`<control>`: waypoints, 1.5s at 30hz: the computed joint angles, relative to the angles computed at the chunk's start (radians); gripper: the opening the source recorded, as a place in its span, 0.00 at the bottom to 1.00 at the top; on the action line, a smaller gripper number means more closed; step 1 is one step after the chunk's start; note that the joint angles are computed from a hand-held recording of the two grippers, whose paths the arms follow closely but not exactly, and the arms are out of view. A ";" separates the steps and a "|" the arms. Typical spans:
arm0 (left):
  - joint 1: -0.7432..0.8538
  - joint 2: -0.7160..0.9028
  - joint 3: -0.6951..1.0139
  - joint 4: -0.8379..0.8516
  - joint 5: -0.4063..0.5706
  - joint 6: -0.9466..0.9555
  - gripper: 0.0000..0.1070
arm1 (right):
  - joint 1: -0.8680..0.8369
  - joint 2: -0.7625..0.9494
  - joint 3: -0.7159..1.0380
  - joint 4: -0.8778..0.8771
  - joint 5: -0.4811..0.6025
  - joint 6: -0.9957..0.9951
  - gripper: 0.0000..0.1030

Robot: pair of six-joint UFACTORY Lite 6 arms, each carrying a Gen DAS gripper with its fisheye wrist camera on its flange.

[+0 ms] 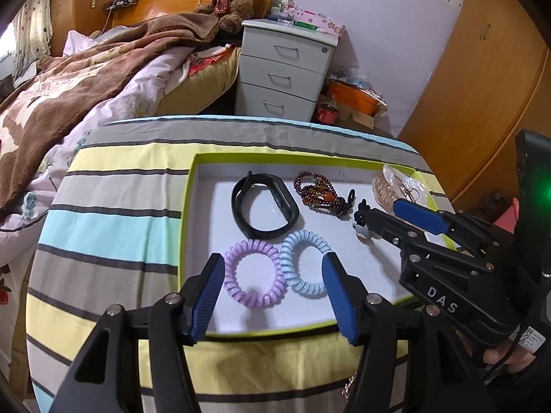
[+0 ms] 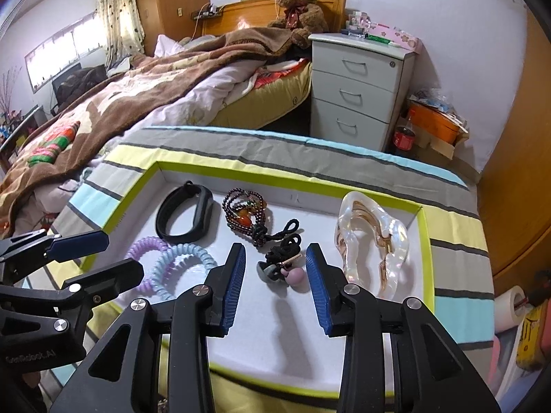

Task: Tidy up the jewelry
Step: 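Withdraw both grippers from the tray toward the black elastic and rose-gold hairpin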

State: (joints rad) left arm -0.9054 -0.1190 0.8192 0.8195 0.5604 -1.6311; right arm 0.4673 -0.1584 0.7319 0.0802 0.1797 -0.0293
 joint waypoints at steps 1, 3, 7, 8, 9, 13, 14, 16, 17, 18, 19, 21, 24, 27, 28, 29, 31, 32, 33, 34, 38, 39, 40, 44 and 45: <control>-0.014 -0.012 -0.004 0.003 0.015 -0.011 0.58 | 0.000 -0.014 -0.006 0.018 0.004 -0.012 0.38; -0.046 -0.036 -0.013 0.017 0.050 -0.034 0.59 | 0.003 -0.067 -0.032 0.056 0.016 -0.034 0.43; -0.120 -0.096 -0.038 0.038 0.122 -0.096 0.63 | 0.020 -0.162 -0.081 0.025 0.034 0.017 0.45; -0.136 -0.119 -0.052 0.041 0.132 -0.109 0.63 | 0.029 -0.182 -0.090 -0.025 0.039 0.072 0.45; -0.153 -0.139 -0.064 0.045 0.144 -0.124 0.63 | 0.041 -0.220 -0.111 -0.081 0.049 0.136 0.45; -0.249 -0.222 -0.114 0.055 0.235 -0.189 0.65 | 0.069 -0.337 -0.174 -0.144 0.083 0.228 0.45; -0.274 -0.243 -0.128 0.056 0.256 -0.206 0.65 | 0.079 -0.374 -0.193 -0.162 0.093 0.255 0.45; -0.329 -0.281 -0.152 0.057 0.303 -0.246 0.66 | 0.088 -0.434 -0.223 -0.161 0.115 0.265 0.45; -0.361 -0.298 -0.166 0.059 0.326 -0.268 0.66 | 0.101 -0.480 -0.248 -0.184 0.130 0.297 0.45; -0.388 -0.317 -0.182 0.059 0.344 -0.287 0.67 | 0.107 -0.504 -0.262 -0.195 0.140 0.314 0.45; -0.426 -0.335 -0.200 0.060 0.367 -0.318 0.67 | 0.121 -0.540 -0.282 -0.215 0.156 0.343 0.45; -0.498 -0.359 -0.231 0.063 0.404 -0.380 0.68 | 0.150 -0.599 -0.315 -0.256 0.183 0.398 0.46; -0.592 -0.359 -0.263 0.049 0.452 -0.451 0.68 | 0.209 -0.705 -0.374 -0.325 0.233 0.497 0.46; -0.681 -0.333 -0.268 0.035 0.514 -0.512 0.69 | 0.257 -0.794 -0.422 -0.358 0.276 0.556 0.46; -0.708 -0.331 -0.275 0.036 0.519 -0.534 0.72 | 0.279 -0.827 -0.442 -0.392 0.289 0.605 0.46; -0.730 -0.330 -0.282 0.039 0.519 -0.550 0.74 | 0.289 -0.847 -0.453 -0.401 0.297 0.622 0.46; -0.762 -0.307 -0.281 0.036 0.514 -0.561 0.76 | 0.309 -0.897 -0.481 -0.396 0.324 0.635 0.46; -0.773 -0.293 -0.278 0.033 0.512 -0.567 0.77 | 0.315 -0.927 -0.497 -0.391 0.338 0.639 0.46; -0.786 -0.285 -0.281 0.036 0.505 -0.582 0.77 | 0.325 -0.961 -0.512 -0.394 0.354 0.651 0.46; -0.790 -0.289 -0.286 0.043 0.488 -0.589 0.77 | 0.336 -0.989 -0.523 -0.398 0.369 0.661 0.46; -0.817 -0.247 -0.280 0.068 0.421 -0.632 0.79 | 0.387 -1.112 -0.556 -0.439 0.462 0.719 0.46; -0.817 -0.228 -0.271 0.072 0.407 -0.638 0.78 | 0.385 -1.135 -0.561 -0.432 0.478 0.710 0.46; -0.821 -0.198 -0.254 0.072 0.402 -0.642 0.78 | 0.387 -1.170 -0.568 -0.428 0.506 0.708 0.46; -0.816 -0.077 -0.173 0.084 0.365 -0.613 0.78 | 0.388 -1.285 -0.585 -0.407 0.596 0.697 0.46; -0.813 -0.048 -0.151 0.091 0.357 -0.610 0.78 | 0.361 -1.316 -0.589 -0.368 0.613 0.656 0.46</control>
